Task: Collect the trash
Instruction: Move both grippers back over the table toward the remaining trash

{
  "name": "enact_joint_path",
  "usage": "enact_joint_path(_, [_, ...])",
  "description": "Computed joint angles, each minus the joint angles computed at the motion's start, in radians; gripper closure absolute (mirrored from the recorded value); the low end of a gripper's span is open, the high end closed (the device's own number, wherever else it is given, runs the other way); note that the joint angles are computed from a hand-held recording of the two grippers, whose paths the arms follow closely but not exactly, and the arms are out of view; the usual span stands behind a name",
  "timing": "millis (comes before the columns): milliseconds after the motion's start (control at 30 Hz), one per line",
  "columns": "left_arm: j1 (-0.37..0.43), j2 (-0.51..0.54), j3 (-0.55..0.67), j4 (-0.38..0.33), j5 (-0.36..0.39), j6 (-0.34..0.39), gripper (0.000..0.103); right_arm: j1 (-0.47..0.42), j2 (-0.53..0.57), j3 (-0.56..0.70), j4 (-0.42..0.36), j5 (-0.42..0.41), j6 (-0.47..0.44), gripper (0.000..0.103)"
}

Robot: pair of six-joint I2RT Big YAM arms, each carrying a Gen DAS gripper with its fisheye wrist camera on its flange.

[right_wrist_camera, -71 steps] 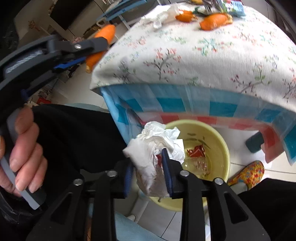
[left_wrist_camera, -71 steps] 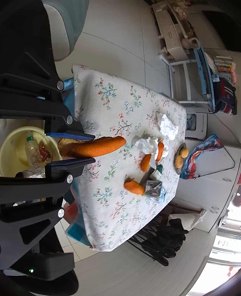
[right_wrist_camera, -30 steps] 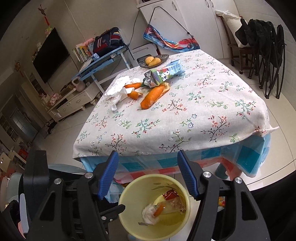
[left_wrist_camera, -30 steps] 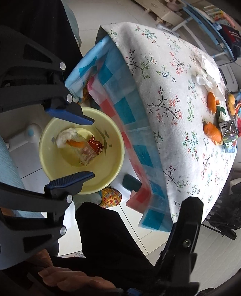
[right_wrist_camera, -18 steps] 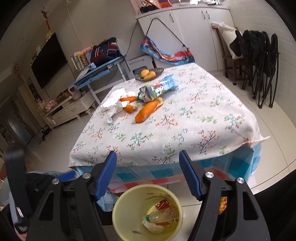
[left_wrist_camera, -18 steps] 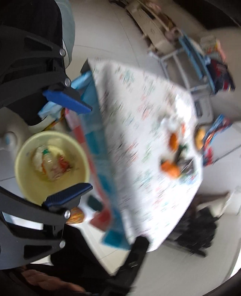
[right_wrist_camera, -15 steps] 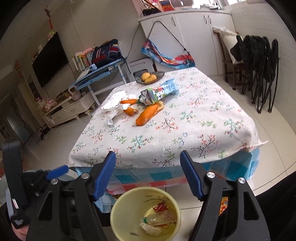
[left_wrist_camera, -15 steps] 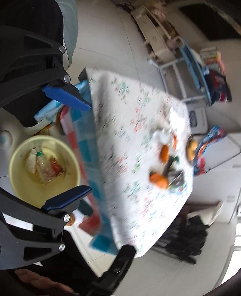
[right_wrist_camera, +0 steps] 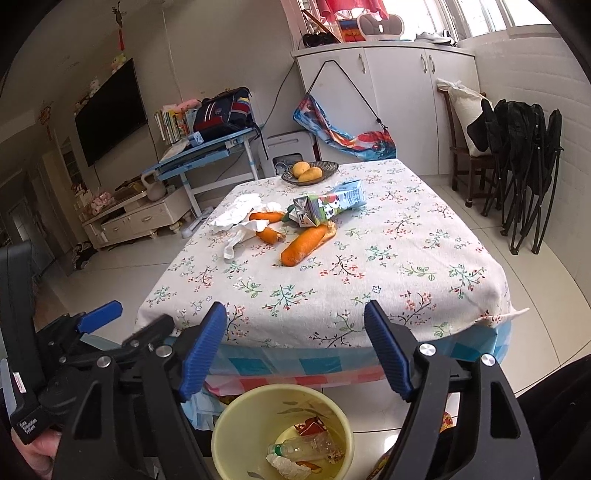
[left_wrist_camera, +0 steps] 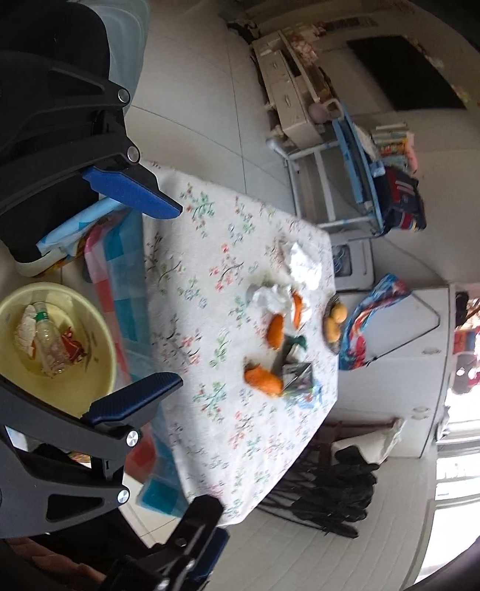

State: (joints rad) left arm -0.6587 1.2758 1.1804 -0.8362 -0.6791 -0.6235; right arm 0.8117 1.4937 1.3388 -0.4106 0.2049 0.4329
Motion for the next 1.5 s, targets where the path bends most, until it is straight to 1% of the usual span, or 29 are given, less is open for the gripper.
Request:
enact_joint_path(167, [0.014, 0.006, 0.014, -0.024, -0.006, -0.011, 0.021, 0.004, 0.006, 0.005, 0.004, 0.006, -0.003, 0.028])
enact_joint_path(233, [0.019, 0.006, 0.017, -0.024, 0.002, -0.006, 0.021, 0.005, 0.009, 0.009, 0.005, 0.007, -0.004, 0.027])
enact_joint_path(300, [0.019, 0.007, 0.019, -0.024, -0.005, -0.007, 0.021, 0.005, 0.010, 0.009, 0.005, 0.008, -0.002, 0.026])
enact_joint_path(433, [0.028, 0.014, 0.029, -0.034, -0.001, -0.015, 0.018, 0.003, 0.018, 0.019, -0.004, 0.000, 0.009, 0.026])
enact_joint_path(567, [0.045, 0.022, 0.040, -0.035, 0.000, -0.014, 0.017, -0.003, 0.031, 0.034, -0.012, -0.011, 0.017, 0.026])
enact_joint_path(767, [0.084, 0.053, 0.075, -0.047, 0.022, -0.020, 0.016, -0.018, 0.066, 0.072, -0.024, -0.032, 0.028, 0.026])
enact_joint_path(1067, [0.150, 0.104, 0.126, -0.037, 0.058, -0.014, 0.016, -0.042, 0.119, 0.131, -0.035, -0.059, 0.053, 0.026])
enact_joint_path(1300, [0.184, 0.141, 0.163, -0.027, 0.084, 0.005, 0.015, -0.054, 0.156, 0.173, -0.058, -0.083, 0.069, 0.026])
enact_joint_path(1500, [0.205, 0.164, 0.187, -0.027, 0.108, -0.003, 0.013, -0.063, 0.193, 0.216, -0.083, -0.100, 0.074, 0.026])
